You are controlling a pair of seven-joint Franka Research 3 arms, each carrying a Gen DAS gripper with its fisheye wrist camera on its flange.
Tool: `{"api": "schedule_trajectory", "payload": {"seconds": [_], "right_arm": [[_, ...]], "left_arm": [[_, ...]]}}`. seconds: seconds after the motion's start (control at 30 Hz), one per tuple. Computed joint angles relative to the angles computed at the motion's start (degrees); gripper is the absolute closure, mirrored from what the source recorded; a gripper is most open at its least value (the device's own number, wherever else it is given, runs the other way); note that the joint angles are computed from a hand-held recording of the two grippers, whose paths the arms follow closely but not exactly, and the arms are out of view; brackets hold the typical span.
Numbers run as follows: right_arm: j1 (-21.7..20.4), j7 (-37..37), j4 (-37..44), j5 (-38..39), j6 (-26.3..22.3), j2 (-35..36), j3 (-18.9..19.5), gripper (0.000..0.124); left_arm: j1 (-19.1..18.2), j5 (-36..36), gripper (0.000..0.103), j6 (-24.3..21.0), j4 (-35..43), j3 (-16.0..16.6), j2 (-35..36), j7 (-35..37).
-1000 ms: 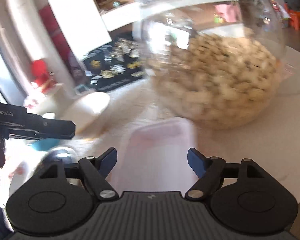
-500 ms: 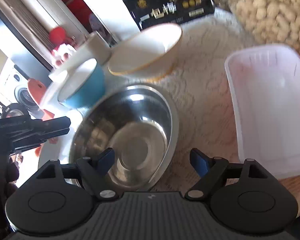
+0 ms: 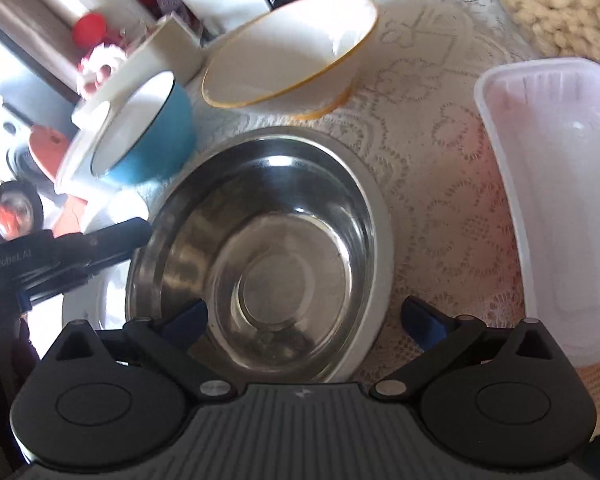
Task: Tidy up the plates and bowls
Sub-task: 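Move the left gripper to the rim of the stainless steel bowl, then close the left gripper on the steel bowl rim and lift it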
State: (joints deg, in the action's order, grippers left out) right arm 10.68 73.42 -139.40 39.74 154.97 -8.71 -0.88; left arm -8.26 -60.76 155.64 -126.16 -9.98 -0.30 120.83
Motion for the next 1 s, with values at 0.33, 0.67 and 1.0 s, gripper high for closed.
{"api": "schedule_trajectory", "payload": {"seconds": [0.33,0.67,1.0], "right_arm": [[2.16,-8.67,-5.40,2.12,10.03,-3.23,0.80,0.050],[0.62,-3.20,-12.03,-7.37,10.16,-10.15,-0.31,0.069],[1.59,0.30,-12.43,-8.71,10.66,-11.19,-0.27,0.070]], "left_arm": [[-1.18,2.85,0.082,0.70,-2.98,-0.33,-2.84,-0.77],[-5.72,7.61,0.082,-1.63,-9.00,1.82,-8.36,-3.86],[-8.08,13.66,0.077,1.89,-9.56,2.04,-8.58,-8.76]]}}
